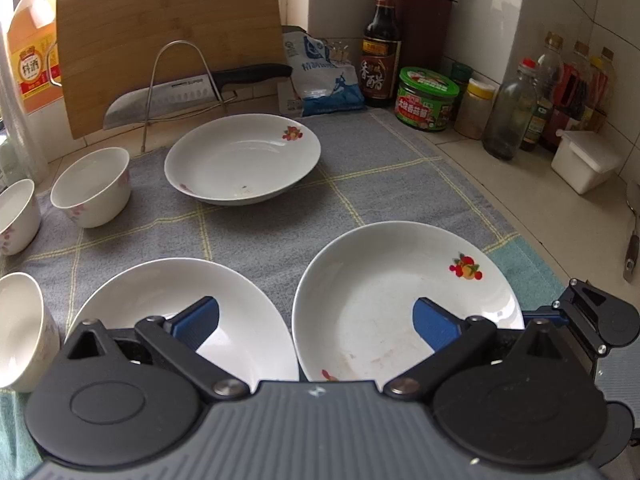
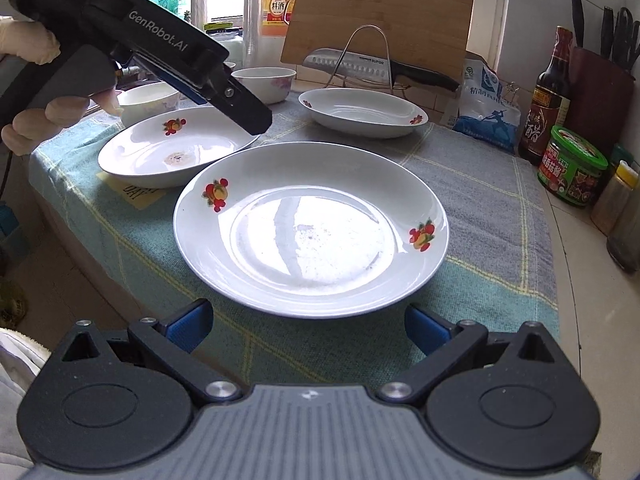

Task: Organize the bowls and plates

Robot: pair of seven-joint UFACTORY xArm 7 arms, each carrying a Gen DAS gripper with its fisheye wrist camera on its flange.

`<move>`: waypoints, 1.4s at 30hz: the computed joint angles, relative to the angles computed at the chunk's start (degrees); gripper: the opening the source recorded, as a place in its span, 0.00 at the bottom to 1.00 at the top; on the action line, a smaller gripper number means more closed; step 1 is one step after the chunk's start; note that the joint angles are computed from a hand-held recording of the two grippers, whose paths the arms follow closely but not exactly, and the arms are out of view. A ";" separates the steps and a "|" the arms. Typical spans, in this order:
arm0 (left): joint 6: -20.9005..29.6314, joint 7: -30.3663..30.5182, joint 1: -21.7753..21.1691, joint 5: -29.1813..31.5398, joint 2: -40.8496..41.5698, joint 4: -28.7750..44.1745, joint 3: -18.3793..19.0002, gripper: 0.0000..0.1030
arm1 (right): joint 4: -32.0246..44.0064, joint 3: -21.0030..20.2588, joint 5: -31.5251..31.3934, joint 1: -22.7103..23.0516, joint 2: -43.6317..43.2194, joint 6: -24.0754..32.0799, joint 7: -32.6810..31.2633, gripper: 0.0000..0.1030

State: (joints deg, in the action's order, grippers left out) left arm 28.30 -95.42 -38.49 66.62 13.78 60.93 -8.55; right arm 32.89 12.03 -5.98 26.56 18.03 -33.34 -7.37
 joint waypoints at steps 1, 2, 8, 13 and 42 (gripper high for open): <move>-1.27 2.40 0.61 -0.24 0.95 0.84 0.04 0.99 | 0.55 0.01 -0.26 -0.02 0.52 0.14 -0.17 1.00; -2.23 4.43 0.94 -0.64 1.67 1.49 0.17 0.99 | 0.79 0.08 -0.67 -0.24 0.90 -0.05 -0.11 1.00; -8.08 21.16 2.38 -8.20 7.07 6.25 1.44 0.97 | 2.22 -0.95 0.47 0.95 2.80 -0.90 -2.94 1.00; -10.00 36.46 5.27 -19.45 10.80 9.19 -0.32 0.91 | 2.60 -0.21 -2.03 -0.74 3.11 -0.54 -2.79 1.00; -8.57 79.23 6.65 -55.57 15.54 14.46 -1.58 0.74 | 5.02 1.01 -6.39 -3.11 1.61 5.75 3.74 1.00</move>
